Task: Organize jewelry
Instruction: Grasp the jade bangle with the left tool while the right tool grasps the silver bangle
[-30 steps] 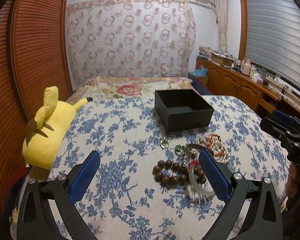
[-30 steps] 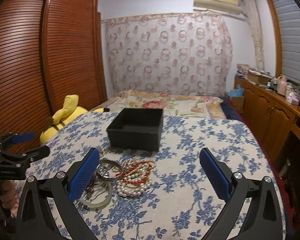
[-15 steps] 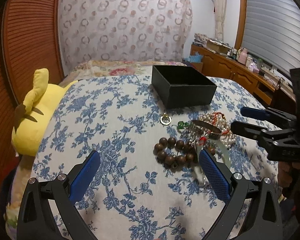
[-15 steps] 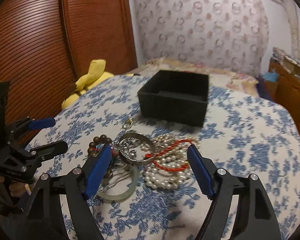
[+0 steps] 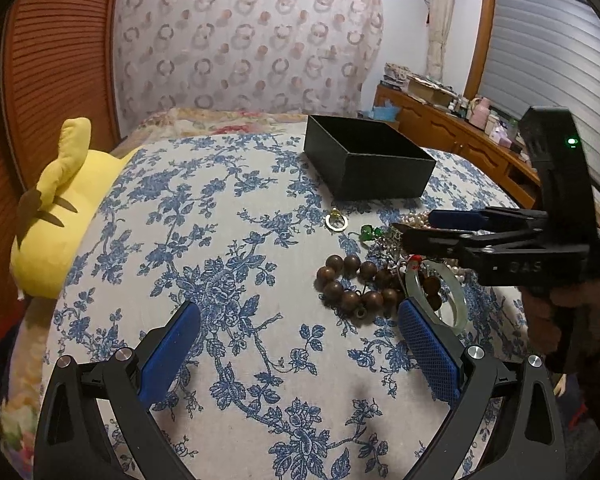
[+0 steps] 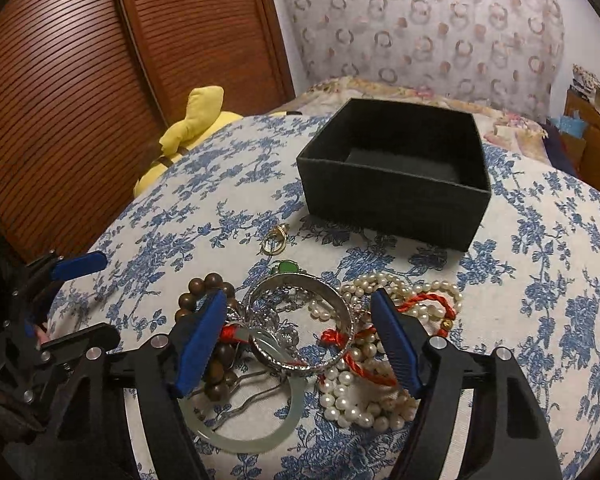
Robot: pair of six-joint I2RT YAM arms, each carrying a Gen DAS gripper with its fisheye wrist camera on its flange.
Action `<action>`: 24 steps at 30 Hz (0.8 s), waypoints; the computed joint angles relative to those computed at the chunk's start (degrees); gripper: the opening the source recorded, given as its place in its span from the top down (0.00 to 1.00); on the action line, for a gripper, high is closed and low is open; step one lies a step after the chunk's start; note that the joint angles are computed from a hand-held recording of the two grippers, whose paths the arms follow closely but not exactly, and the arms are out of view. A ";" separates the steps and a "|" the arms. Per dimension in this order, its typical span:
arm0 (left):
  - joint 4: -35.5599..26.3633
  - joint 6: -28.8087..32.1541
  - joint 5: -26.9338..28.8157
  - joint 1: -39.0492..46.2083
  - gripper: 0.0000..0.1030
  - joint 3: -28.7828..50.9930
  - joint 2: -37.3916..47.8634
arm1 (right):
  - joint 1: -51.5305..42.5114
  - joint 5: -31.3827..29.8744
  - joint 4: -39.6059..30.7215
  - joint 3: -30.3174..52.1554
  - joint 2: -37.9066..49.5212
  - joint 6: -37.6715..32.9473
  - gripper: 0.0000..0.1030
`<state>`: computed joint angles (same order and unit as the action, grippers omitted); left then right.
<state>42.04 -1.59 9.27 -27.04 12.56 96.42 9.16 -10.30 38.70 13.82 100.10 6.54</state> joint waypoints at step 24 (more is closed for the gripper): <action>-1.95 -1.36 1.08 -6.30 0.18 2.37 0.64 | -6.62 -2.84 -6.35 -4.91 -12.46 -5.15 0.41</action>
<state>40.09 -2.95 10.36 -33.34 14.93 97.06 2.53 -13.14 32.36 8.91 87.63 1.40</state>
